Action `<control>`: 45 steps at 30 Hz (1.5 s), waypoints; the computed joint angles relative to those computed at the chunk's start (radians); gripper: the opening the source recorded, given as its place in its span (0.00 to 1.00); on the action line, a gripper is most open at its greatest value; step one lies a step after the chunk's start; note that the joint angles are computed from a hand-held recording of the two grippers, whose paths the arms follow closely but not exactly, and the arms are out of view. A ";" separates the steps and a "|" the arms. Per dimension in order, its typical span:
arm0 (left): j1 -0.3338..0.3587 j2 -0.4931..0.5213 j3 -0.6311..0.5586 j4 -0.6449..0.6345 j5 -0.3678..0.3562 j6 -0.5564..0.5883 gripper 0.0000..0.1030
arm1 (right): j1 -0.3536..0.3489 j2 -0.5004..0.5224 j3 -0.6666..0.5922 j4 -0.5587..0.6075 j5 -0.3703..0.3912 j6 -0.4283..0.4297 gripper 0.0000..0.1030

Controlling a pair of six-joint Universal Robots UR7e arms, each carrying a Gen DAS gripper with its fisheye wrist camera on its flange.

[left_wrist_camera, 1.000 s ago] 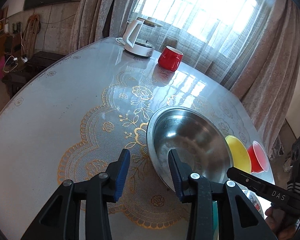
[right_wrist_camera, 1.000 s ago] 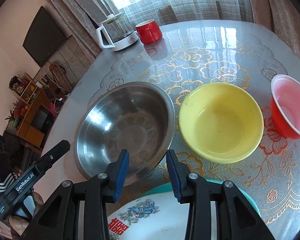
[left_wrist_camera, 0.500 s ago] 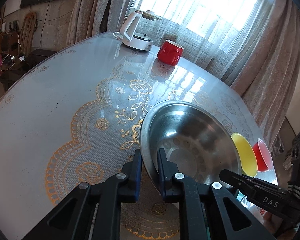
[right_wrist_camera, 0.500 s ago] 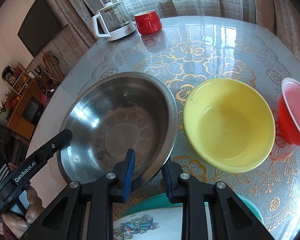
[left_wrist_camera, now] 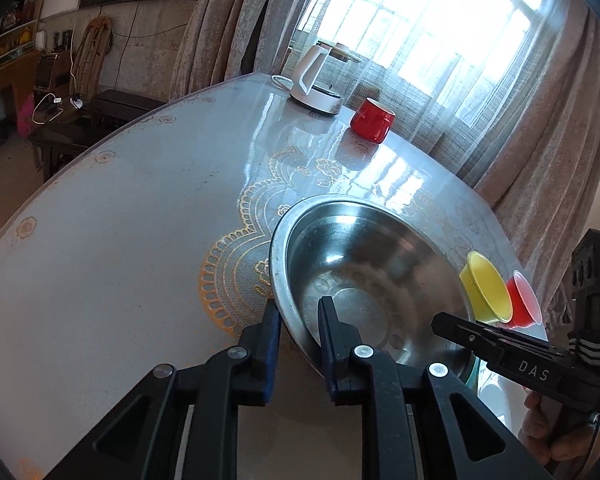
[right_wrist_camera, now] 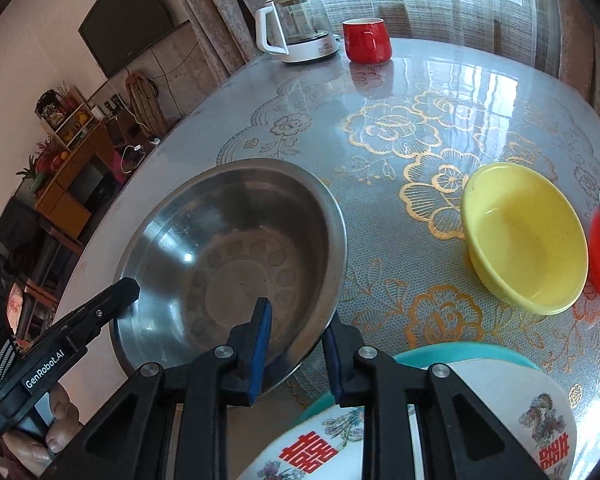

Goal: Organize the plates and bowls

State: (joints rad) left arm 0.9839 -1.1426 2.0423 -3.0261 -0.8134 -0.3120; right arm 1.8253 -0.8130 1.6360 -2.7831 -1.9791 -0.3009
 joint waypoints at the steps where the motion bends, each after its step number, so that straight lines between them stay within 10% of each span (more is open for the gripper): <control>1: -0.005 -0.017 0.018 0.003 0.005 -0.009 0.19 | 0.006 -0.002 0.011 -0.005 0.000 -0.011 0.24; 18: -0.103 -0.255 0.283 0.067 0.089 -0.166 0.20 | 0.055 -0.078 0.184 -0.029 0.067 -0.112 0.24; 36: -0.137 -0.265 0.321 0.098 0.131 -0.239 0.21 | 0.079 -0.056 0.209 -0.076 0.005 -0.127 0.28; 45: -0.186 -0.226 0.320 0.146 0.281 -0.257 0.22 | 0.088 -0.070 0.265 -0.201 -0.016 -0.144 0.39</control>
State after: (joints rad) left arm 0.7977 -1.3689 2.3623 -2.8801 -0.5323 -0.5693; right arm 1.9134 -0.8833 1.9015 -2.9839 -1.9949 -0.4448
